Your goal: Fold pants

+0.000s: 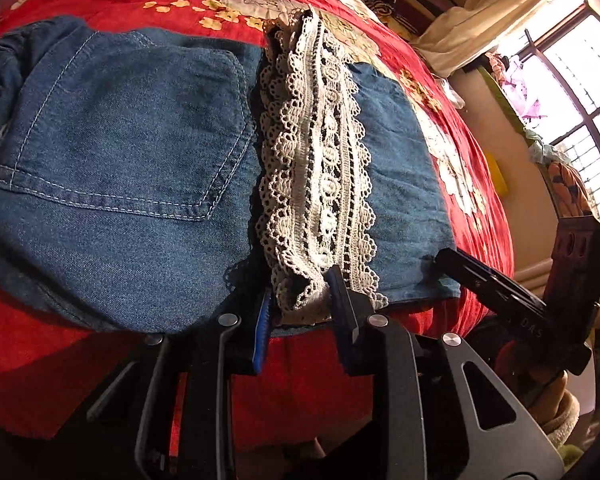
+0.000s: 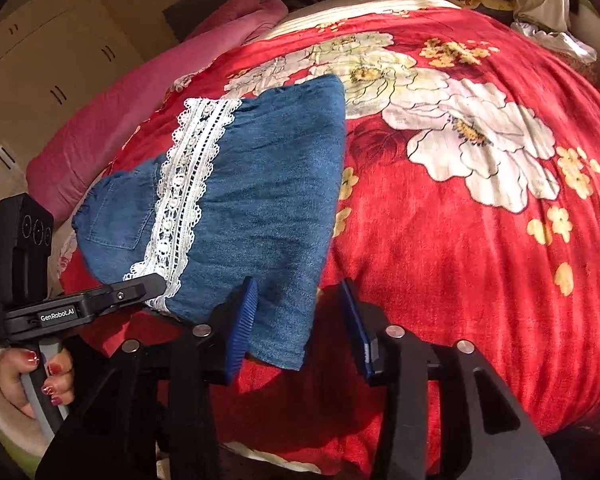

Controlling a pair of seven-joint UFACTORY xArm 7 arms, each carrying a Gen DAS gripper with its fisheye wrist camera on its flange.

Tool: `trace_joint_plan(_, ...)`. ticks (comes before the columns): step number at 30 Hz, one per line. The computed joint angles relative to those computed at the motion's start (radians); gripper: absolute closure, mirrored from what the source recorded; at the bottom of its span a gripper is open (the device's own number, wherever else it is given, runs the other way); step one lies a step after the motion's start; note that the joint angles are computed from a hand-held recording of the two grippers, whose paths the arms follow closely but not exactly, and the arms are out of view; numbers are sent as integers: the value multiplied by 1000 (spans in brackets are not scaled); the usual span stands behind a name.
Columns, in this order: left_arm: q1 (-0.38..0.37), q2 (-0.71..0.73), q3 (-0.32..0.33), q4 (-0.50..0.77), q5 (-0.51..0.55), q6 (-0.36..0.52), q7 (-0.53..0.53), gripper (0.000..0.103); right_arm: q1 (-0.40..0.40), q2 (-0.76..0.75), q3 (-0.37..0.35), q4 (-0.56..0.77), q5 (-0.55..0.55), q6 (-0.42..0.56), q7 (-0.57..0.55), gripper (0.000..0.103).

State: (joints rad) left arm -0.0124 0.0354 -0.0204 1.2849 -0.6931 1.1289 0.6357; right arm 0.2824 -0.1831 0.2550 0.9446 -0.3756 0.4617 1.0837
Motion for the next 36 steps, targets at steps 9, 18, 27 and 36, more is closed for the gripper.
trace_joint_plan(9,2,-12,0,-3,-2,-7,18,76,1,18,28,41,-160,-31,-7,54)
trace_joint_plan(18,-5,-65,17,-31,-6,-45,68,59,80,117,-21,103,43,53,-186,53)
trace_joint_plan(27,4,-118,44,-46,-33,-88,108,47,95,116,-34,95,52,12,-199,38)
trace_joint_plan(36,10,-158,73,-70,-42,-133,133,37,68,83,0,86,-104,-77,-75,29)
